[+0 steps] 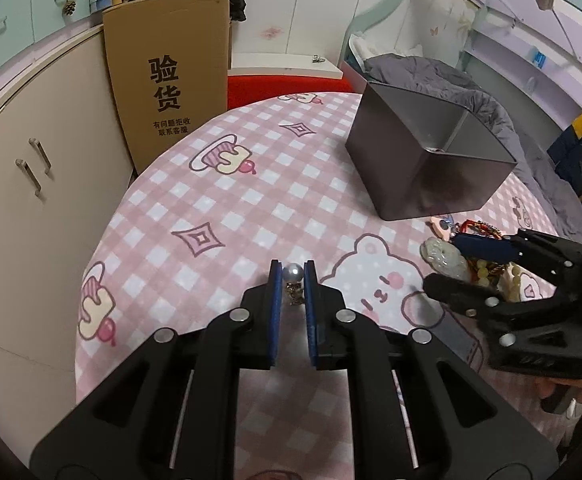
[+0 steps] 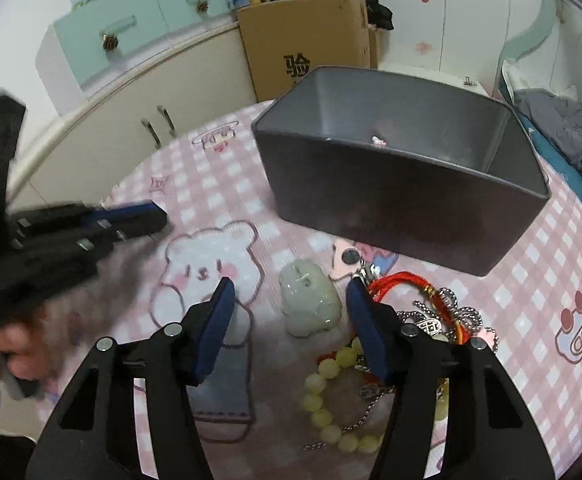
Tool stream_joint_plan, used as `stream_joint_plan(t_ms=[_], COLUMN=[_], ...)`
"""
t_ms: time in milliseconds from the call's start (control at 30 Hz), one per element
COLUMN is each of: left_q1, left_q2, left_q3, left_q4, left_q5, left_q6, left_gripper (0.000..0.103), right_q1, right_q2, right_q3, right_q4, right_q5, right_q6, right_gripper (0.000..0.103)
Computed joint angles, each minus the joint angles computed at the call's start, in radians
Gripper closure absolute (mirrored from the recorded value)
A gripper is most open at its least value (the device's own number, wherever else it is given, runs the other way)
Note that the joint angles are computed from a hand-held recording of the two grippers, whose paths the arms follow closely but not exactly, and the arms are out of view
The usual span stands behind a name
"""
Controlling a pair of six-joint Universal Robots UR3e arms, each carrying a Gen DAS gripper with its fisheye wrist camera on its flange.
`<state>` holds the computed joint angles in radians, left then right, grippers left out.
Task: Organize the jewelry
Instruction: 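Grasp a pearl stud with the left tool while the right tool grasps the jade pendant, then lower both held pieces into the gray tin box and open both tools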
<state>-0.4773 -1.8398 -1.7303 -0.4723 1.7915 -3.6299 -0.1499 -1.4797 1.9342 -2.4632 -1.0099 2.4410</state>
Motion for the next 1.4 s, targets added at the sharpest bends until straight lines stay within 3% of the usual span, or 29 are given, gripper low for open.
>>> stream_joint_plan(t_ms=[133, 233, 433, 700, 867, 1033, 1133, 1300, 1367, 1400], left_q1=[-0.007, -0.018, -0.038, -0.067, -0.07, -0.053, -0.032, 0.014, 0.029, 0.032], left_q2=[0.002, 0.001, 0.024, 0.032, -0.026, -0.176, -0.294, -0.425, -0.468, -0.49], left_q3=[0.004, 0.021, 0.039, 0.13, 0.298, 0.61, 0.819, 1.004, 1.064, 1.098], left_q4=[0.0, -0.008, -0.013, -0.038, -0.078, -0.173, -0.268, -0.384, -0.443, -0.48], left_q5=[-0.006, -0.007, 0.001, 0.002, -0.007, -0.027, -0.058, -0.16, -0.205, -0.213], left_q6=[-0.003, -0.005, 0.005, 0.03, 0.102, 0.171, 0.177, 0.133, 0.13, 0.134], left_gripper=[0.092, 0.092, 0.092, 0.092, 0.092, 0.092, 0.092, 0.092, 0.091, 0.08], right_q1=[0.032, 0.01, -0.129, -0.231, -0.236, -0.205, -0.186, -0.149, -0.146, -0.148], right_q2=[0.003, -0.017, -0.17, -0.272, -0.173, 0.04, 0.157, 0.258, 0.276, 0.277], right_q3=[0.024, 0.029, 0.067, -0.024, -0.199, -0.464, -0.602, -0.704, -0.723, -0.72], right_q4=[-0.101, -0.058, 0.187, 0.436, 0.377, 0.364, 0.411, 0.454, 0.458, 0.44], right_q5=[-0.08, -0.058, 0.133, 0.295, 0.324, 0.292, 0.262, 0.205, 0.197, 0.189], right_q6=[0.022, -0.012, -0.091, -0.155, -0.03, 0.117, 0.189, 0.243, 0.277, 0.305], right_gripper=[0.075, 0.076, 0.076, 0.076, 0.076, 0.076, 0.076, 0.075, 0.073, 0.052])
